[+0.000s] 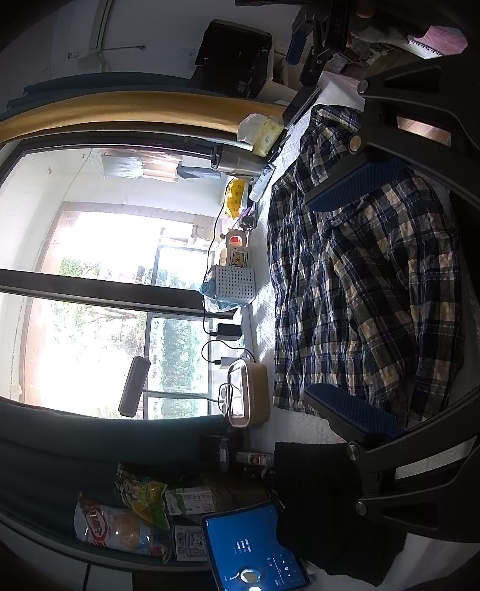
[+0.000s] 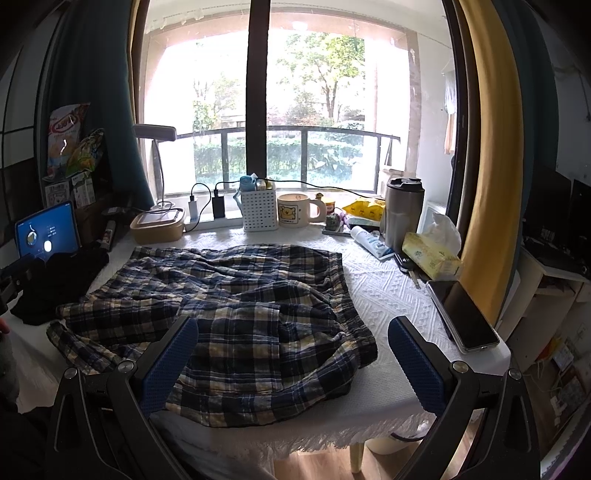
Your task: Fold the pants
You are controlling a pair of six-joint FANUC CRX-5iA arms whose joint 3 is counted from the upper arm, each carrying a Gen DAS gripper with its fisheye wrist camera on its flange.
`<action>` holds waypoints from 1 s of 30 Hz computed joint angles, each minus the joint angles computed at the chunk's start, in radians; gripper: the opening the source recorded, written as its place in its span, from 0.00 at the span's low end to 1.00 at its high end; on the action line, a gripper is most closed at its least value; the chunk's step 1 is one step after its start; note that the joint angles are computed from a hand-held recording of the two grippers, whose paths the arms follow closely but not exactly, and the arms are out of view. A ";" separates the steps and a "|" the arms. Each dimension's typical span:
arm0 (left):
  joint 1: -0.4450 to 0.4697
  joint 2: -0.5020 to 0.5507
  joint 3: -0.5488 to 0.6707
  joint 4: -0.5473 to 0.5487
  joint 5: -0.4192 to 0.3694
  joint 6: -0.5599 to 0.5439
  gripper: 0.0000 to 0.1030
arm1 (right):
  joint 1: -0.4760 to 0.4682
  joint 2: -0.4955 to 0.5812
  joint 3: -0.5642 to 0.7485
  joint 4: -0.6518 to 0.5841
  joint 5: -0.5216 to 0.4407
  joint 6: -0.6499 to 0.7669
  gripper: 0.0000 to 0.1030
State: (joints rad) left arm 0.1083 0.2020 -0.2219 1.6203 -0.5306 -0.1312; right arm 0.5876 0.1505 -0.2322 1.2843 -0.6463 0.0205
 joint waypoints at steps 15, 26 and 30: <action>0.014 0.014 0.035 -0.069 -0.002 0.002 0.91 | 0.001 0.006 0.004 -0.011 0.012 0.004 1.00; 0.114 0.314 0.516 -0.686 -0.131 0.523 0.91 | -0.081 0.110 0.126 -0.186 0.125 0.191 1.00; 0.114 0.479 0.801 -0.905 -0.231 0.707 0.91 | -0.110 0.194 0.261 -0.346 0.142 0.379 0.99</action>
